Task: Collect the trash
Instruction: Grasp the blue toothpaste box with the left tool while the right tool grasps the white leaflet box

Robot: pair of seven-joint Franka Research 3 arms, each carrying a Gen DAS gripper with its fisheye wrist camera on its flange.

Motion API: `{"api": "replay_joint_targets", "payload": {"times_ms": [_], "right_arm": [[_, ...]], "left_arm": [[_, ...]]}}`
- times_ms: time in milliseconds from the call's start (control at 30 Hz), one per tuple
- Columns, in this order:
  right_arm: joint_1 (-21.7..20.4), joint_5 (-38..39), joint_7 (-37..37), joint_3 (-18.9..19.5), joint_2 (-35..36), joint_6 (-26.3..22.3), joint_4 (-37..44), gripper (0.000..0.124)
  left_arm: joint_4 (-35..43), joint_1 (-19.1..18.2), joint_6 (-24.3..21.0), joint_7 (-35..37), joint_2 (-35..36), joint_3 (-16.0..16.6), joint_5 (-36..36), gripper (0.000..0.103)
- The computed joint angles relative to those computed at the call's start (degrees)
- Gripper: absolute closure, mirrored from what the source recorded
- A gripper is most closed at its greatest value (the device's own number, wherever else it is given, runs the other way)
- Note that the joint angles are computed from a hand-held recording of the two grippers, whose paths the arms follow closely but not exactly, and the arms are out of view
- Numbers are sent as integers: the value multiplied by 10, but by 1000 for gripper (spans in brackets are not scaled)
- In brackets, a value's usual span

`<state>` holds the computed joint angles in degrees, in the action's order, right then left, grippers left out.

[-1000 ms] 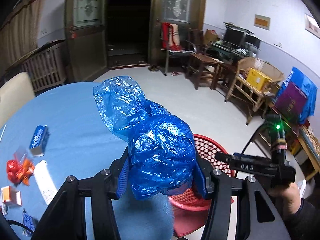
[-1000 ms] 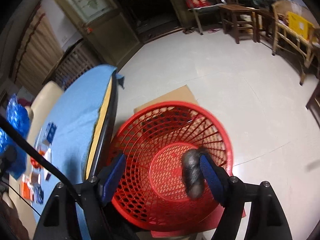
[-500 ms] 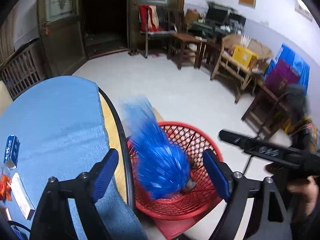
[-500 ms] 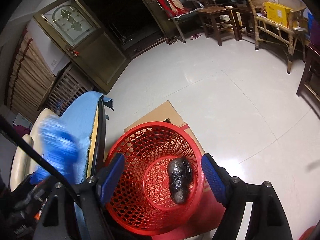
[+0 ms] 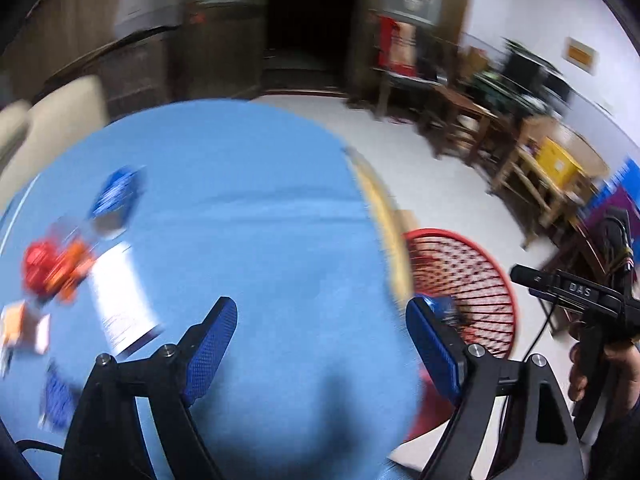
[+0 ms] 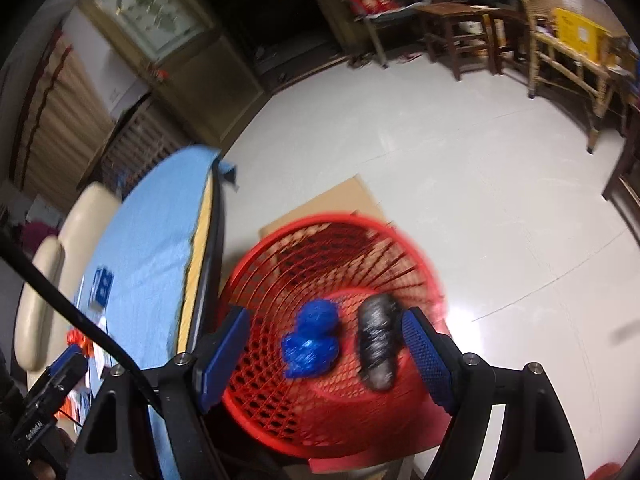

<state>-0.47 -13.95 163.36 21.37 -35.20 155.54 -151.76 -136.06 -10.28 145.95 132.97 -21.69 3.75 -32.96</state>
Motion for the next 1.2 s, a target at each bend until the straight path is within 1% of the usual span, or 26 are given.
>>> {"api": "replay_joint_targets", "payload": {"times_ms": [100,200,300,367,433,467,567,633,733,767,800,833,867,900,933,1000,1067,1100,1133,1167,1200], "right_arm": [[16,0,-24,-1,55,-5,42,43],[34,-19,-41,1,116,-30,106,41],[59,-46,-46,-2,164,-52,164,40],[75,-68,-48,-1,194,-65,201,39],[93,-86,-56,-4,220,-77,234,37],[102,-95,-60,-4,238,-86,255,37],[132,-106,-83,-12,280,-107,307,37],[152,-109,-98,-19,305,-117,336,37],[180,-118,-110,-31,331,-129,368,37],[189,-122,-112,-35,339,-132,379,37],[198,-124,-116,-40,346,-136,389,37],[205,-125,-119,-47,350,-133,389,37],[214,-126,-122,-52,355,-137,397,37],[222,-130,-121,-57,360,-137,401,37],[231,-135,-119,-62,367,-139,410,37],[247,-138,-120,-74,376,-138,418,37],[261,-133,-126,-87,393,-132,431,37],[268,-130,-131,-93,402,-128,438,37],[277,-132,-129,-99,409,-125,442,37],[285,-134,-130,-104,420,-121,450,37],[294,-133,-132,-109,427,-115,453,37]], "left_arm": [[-9,35,11,-25,-7,14,20,16],[-19,64,40,-40,-11,30,39,16],[-18,93,65,-67,1,42,60,16],[-7,120,71,-109,20,44,80,16],[6,140,69,-147,40,49,85,16],[11,156,65,-179,50,46,95,16],[27,186,47,-266,73,35,114,16],[33,194,43,-303,81,30,115,16],[42,202,46,-357,90,15,138,16],[46,206,58,-382,98,7,154,16],[52,212,59,-409,107,-1,180,16],[63,221,46,-445,118,-10,217,16],[72,223,33,-466,128,-13,233,16],[76,225,30,-486,134,-15,248,16],[69,226,39,-493,132,-15,255,15],[56,218,53,-468,125,-7,236,15],[37,209,77,-428,112,6,202,29],[29,198,86,-385,105,18,173,55],[33,193,69,-358,105,26,156,92],[40,192,42,-340,108,34,136,101],[42,192,28,-321,110,40,114,100]]}}
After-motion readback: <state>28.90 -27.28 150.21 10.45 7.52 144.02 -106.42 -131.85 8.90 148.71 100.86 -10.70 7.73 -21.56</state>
